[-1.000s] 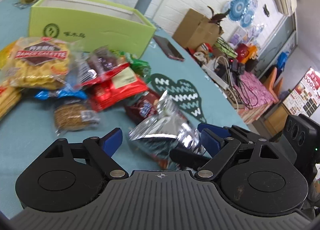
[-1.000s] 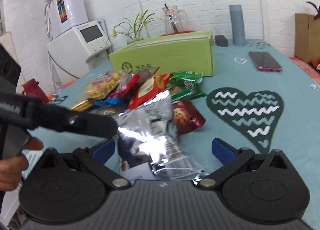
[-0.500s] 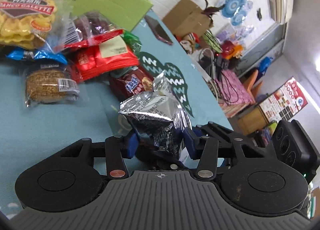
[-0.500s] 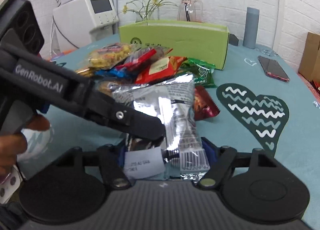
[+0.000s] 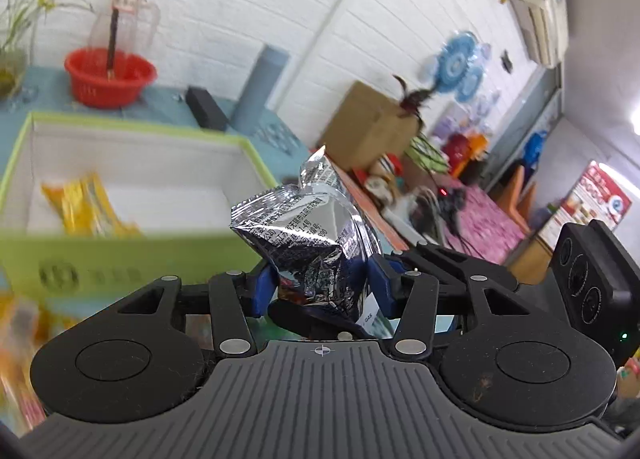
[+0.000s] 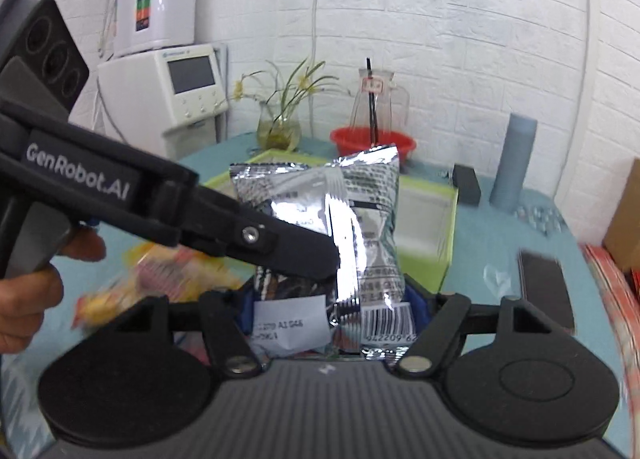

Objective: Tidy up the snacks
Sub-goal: 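Carry the silver foil bag into the green box and release it, then grasp the Danco Galette waffle pack with the left gripper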

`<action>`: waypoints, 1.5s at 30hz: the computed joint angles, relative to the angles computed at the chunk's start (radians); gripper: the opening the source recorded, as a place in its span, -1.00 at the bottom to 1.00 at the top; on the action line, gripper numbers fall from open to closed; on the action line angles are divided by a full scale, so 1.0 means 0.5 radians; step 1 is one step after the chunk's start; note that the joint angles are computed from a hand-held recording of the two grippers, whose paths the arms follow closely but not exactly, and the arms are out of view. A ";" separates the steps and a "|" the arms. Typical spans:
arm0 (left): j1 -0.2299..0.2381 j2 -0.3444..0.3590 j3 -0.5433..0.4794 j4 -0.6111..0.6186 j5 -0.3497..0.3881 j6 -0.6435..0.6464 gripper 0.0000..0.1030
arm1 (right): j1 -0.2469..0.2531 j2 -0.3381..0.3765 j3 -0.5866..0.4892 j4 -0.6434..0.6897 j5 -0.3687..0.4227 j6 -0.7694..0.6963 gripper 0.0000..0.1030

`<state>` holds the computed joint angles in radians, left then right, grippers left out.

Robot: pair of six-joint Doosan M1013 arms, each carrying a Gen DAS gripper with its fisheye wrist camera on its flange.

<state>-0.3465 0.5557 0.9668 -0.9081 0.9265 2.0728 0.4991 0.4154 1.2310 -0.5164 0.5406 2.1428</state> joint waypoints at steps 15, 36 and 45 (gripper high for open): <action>0.030 0.489 -0.740 0.490 0.079 -0.548 0.30 | -0.173 0.284 -0.378 0.443 -0.012 -0.303 0.81; 0.172 -0.469 0.843 0.168 -0.669 0.079 0.53 | 0.213 -0.147 0.402 0.243 -0.412 0.071 0.81; 0.263 -0.318 0.701 0.064 -0.415 0.052 0.45 | 0.206 0.140 0.009 0.539 -0.167 -0.100 0.82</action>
